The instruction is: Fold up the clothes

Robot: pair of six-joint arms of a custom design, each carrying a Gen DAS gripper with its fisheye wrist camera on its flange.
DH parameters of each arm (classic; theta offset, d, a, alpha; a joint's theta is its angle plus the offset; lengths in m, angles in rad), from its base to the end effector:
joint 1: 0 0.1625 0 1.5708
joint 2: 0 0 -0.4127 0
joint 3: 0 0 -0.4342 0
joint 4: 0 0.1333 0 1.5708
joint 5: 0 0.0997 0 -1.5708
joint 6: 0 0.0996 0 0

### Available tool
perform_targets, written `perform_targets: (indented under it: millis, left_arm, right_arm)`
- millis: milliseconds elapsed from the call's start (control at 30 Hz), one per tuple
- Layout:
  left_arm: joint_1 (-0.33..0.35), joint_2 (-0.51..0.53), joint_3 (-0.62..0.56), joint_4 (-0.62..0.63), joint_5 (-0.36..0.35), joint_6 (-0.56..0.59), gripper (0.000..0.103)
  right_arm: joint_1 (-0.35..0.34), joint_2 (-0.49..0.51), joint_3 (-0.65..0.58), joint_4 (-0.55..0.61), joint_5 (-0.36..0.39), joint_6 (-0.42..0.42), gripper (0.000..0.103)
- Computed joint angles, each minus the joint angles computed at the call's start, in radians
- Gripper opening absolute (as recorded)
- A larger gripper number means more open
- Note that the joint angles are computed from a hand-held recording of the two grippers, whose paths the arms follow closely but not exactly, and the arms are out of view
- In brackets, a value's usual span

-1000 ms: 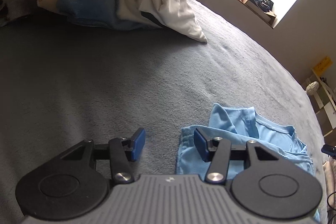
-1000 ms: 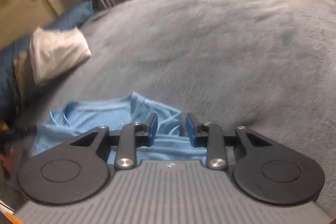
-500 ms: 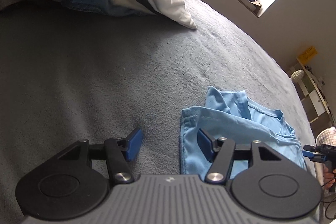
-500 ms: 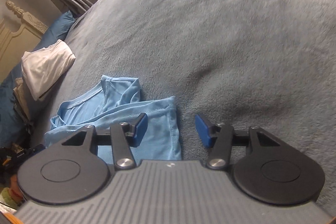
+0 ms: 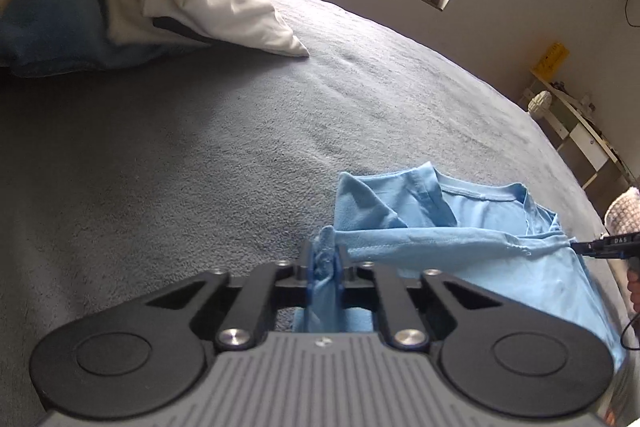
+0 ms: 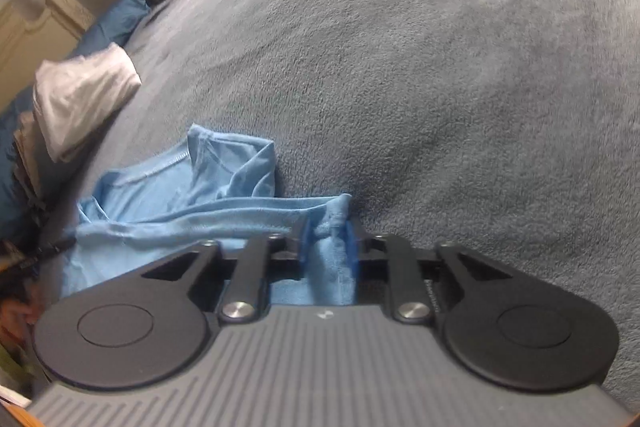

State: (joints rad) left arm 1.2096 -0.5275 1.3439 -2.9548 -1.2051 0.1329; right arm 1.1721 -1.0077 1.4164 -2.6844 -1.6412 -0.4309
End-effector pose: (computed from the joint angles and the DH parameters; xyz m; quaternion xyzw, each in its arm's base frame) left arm -0.1205 -0.7969 0.0290 0.1815 0.9278 -0.2934 0.1421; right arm -0.1783 -0.7486 0.3278 0.0030 -0.9380 0.3024 0.1693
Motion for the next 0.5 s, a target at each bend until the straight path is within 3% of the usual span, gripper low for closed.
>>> perform_targets:
  millis: [267, 500]
  left_arm:
    - [-0.027, -0.027, 0.036, -0.127, -0.013, 0.029, 0.006]
    - [-0.013, 0.045, -0.108, -0.136, -0.033, 0.041, 0.006]
  right_arm:
    - [0.035, -0.043, 0.088, -0.23, -0.008, -0.034, 0.002]
    - [0.06, 0.022, -0.03, -0.25, 0.008, -0.063, 0.002]
